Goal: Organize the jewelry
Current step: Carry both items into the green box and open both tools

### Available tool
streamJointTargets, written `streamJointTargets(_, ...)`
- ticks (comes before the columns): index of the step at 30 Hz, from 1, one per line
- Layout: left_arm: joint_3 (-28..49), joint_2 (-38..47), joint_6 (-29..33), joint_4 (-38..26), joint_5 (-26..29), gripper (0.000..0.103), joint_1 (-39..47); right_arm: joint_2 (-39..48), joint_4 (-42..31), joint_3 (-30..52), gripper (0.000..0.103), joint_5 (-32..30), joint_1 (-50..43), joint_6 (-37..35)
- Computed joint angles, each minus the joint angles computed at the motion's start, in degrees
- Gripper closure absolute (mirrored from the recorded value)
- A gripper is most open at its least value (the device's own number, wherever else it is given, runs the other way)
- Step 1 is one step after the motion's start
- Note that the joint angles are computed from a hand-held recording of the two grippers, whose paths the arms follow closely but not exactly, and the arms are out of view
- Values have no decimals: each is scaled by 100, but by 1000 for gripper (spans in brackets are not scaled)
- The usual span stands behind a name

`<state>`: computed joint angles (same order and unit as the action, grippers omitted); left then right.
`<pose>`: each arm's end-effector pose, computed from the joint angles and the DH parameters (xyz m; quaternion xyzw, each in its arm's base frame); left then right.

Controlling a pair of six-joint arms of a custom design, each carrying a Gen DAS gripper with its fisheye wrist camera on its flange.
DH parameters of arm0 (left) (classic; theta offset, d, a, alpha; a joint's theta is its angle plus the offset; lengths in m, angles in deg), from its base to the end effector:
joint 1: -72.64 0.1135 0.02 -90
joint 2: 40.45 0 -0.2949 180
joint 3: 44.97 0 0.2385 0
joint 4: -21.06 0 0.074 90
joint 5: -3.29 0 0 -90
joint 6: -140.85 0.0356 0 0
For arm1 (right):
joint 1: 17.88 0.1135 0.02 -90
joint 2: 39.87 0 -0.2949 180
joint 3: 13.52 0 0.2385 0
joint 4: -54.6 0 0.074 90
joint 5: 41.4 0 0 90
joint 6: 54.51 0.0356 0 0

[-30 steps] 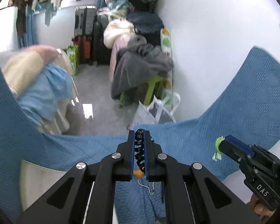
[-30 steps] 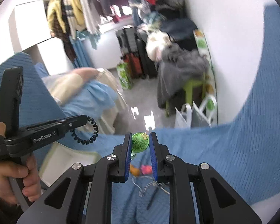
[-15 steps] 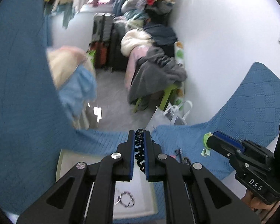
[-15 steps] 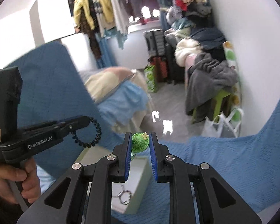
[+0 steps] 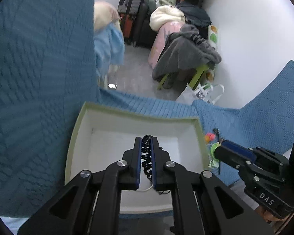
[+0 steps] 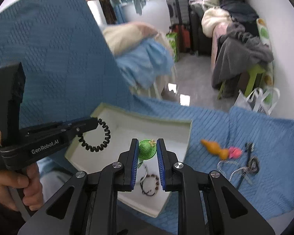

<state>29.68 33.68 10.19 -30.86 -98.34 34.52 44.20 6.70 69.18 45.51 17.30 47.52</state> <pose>0.1978 -0.1461 0.3142 -0.0543 0.9380 -0.1348 0.3148 0.2436 0.1741 0.3181 -0.1972 0.9162 0.1625 0.3086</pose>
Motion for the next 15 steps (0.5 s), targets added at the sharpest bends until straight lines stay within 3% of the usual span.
streamJointTargets(8, -786, -18, -146, 444, 383, 95, 145, 301, 286, -685, 86, -63, 238, 227)
streamJointTargets(15, -715, 72, -200, 373, 258, 93, 145, 461, 184, -571, 85, -332, 176, 324)
